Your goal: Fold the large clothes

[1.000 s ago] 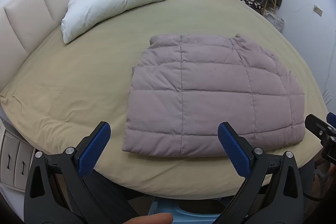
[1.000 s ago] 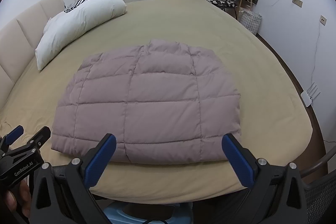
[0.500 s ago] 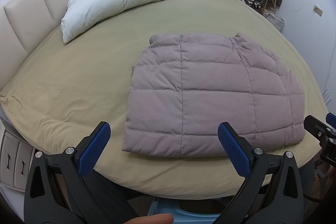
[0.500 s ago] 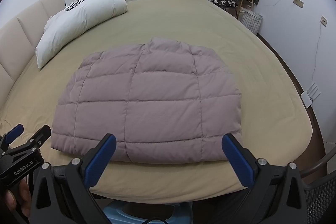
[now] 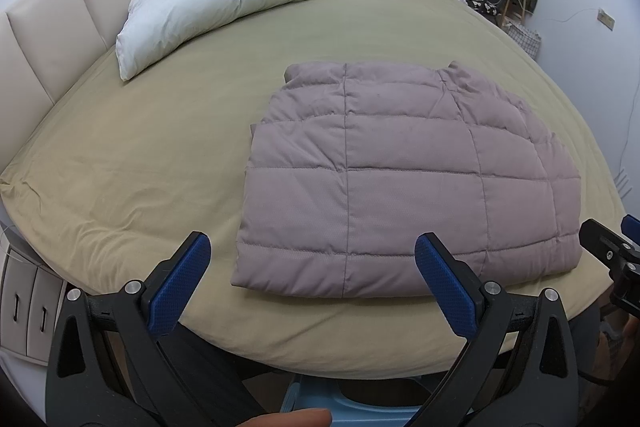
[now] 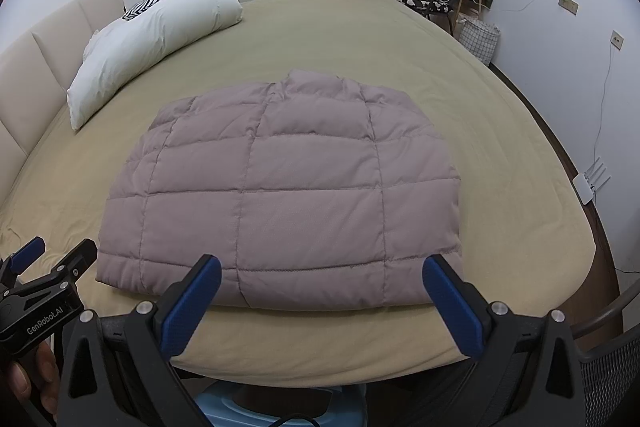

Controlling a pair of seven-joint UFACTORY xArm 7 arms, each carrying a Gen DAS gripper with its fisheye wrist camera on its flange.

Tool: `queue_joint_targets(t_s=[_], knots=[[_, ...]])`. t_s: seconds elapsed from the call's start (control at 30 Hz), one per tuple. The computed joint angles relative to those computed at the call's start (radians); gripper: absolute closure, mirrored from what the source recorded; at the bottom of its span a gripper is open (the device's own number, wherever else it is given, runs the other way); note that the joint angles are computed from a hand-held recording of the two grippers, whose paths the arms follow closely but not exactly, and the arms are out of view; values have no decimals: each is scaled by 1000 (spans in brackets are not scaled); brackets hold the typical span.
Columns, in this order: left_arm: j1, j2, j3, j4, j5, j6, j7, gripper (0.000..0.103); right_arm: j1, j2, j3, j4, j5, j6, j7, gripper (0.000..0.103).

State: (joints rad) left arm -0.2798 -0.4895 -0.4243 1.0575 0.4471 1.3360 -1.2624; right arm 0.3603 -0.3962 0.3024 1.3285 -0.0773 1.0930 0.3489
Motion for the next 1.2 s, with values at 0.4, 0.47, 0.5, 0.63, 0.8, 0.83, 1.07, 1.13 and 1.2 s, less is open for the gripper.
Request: queue_joint_targets(t_s=[0.4, 0.47, 0.5, 0.63, 0.8, 0.83, 1.07, 1.13, 1.2], knots=[[-2, -2, 0, -4, -1, -1, -2, 0, 1, -5, -3, -9, 3, -2, -2, 0], [-2, -3, 1, -4, -2, -1, 0, 0, 0, -6, -4, -11, 3, -3, -3, 0], [-3, -3, 1, -5, -2, 0, 0, 0, 0, -5, -4, -8, 4, -1, -4, 0], [-3, -4, 0, -7, -4, -1, -1, 0, 0, -4, -3, -7, 4, 1, -4, 0], [-3, -4, 0, -6, -4, 0, -1, 0, 0, -9, -3, -13, 6, 0, -2, 0], [-3, -4, 0, -5, -4, 1, 0, 0, 0, -9, -3, -13, 5, 0, -1, 0], [-5, -8, 0, -11, -7, 0, 1, 0, 0, -10, -4, -14, 7, 3, -5, 0], [-6, -10, 0, -13, -9, -1, 0, 0, -1, -8, -2, -12, 7, 2, -1, 0], [-6, -11, 2, -16, -9, -2, 4, 0, 0, -9, -2, -12, 7, 3, -2, 0]])
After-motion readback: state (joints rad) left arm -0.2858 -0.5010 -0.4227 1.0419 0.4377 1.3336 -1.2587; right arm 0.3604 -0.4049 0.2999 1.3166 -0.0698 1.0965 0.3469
